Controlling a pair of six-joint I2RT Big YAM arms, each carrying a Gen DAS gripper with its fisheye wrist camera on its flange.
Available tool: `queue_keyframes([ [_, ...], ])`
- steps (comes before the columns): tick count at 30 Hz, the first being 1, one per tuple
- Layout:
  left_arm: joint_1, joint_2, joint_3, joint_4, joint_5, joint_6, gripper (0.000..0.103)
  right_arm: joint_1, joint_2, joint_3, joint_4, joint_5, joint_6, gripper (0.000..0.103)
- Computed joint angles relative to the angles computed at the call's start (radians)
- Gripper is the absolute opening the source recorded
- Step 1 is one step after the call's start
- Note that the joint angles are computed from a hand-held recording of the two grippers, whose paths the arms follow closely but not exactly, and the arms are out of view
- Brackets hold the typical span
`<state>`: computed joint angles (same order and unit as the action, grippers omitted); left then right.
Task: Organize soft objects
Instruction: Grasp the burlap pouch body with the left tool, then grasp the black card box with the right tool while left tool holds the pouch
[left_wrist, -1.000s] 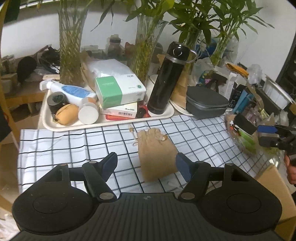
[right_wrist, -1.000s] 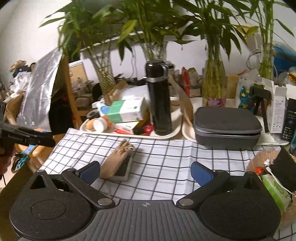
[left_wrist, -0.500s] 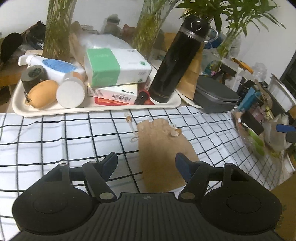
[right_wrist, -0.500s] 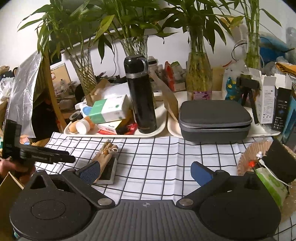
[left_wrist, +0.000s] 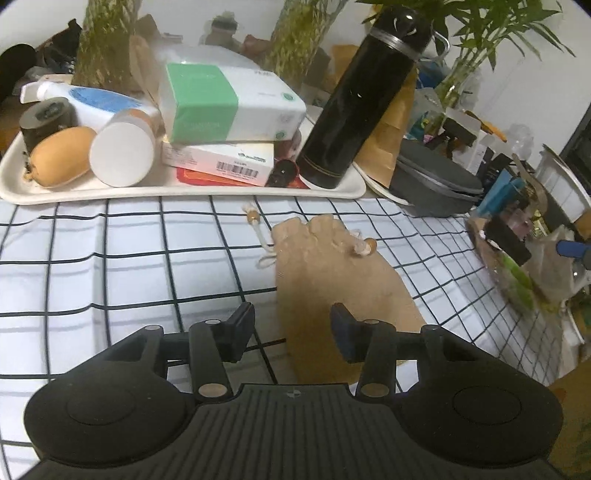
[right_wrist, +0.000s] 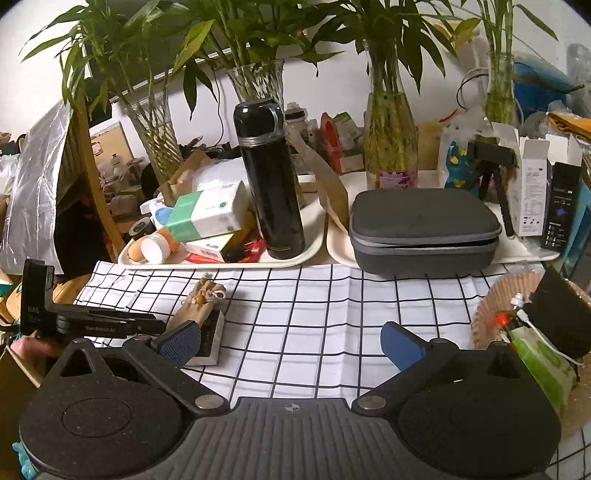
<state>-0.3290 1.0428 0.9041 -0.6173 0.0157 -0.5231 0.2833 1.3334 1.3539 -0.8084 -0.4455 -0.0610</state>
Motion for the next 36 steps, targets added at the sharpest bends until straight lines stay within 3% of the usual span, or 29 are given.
queue_keyframes([
  [9,-0.014,0.034,-0.004,0.042,0.020,0.013,0.044,0.021,0.019,0.019,-0.006,0.018,-0.002,0.103],
  [10,-0.020,0.035,-0.003,0.040,0.007,0.011,0.041,0.023,0.018,0.020,-0.005,0.017,-0.002,0.103],
  [11,-0.024,0.039,0.002,0.030,0.006,0.020,0.023,0.023,0.017,0.020,-0.003,0.016,-0.004,0.103],
  [12,-0.032,0.047,0.011,0.010,-0.007,0.030,0.013,0.025,0.016,0.019,-0.001,0.020,-0.007,0.103],
  [14,-0.039,0.050,0.016,-0.003,-0.022,0.039,0.003,0.028,0.017,0.019,-0.003,0.035,-0.011,0.103],
  [18,-0.033,0.038,0.013,0.005,-0.010,0.035,0.001,0.029,0.019,0.022,-0.009,0.044,-0.013,0.103],
  [22,-0.051,0.000,0.025,-0.001,-0.070,0.044,0.001,0.031,0.020,0.020,-0.007,0.052,-0.036,0.103],
  [28,-0.100,-0.060,0.059,-0.125,-0.216,0.090,0.001,0.029,0.049,0.040,-0.013,0.040,-0.069,0.103],
  [33,-0.114,-0.101,0.076,-0.253,-0.300,0.011,0.001,0.036,0.078,0.063,-0.027,0.010,-0.113,0.103],
  [36,-0.107,-0.103,0.073,-0.305,-0.299,-0.017,0.001,0.048,0.104,0.081,-0.049,-0.016,-0.167,0.103],
])
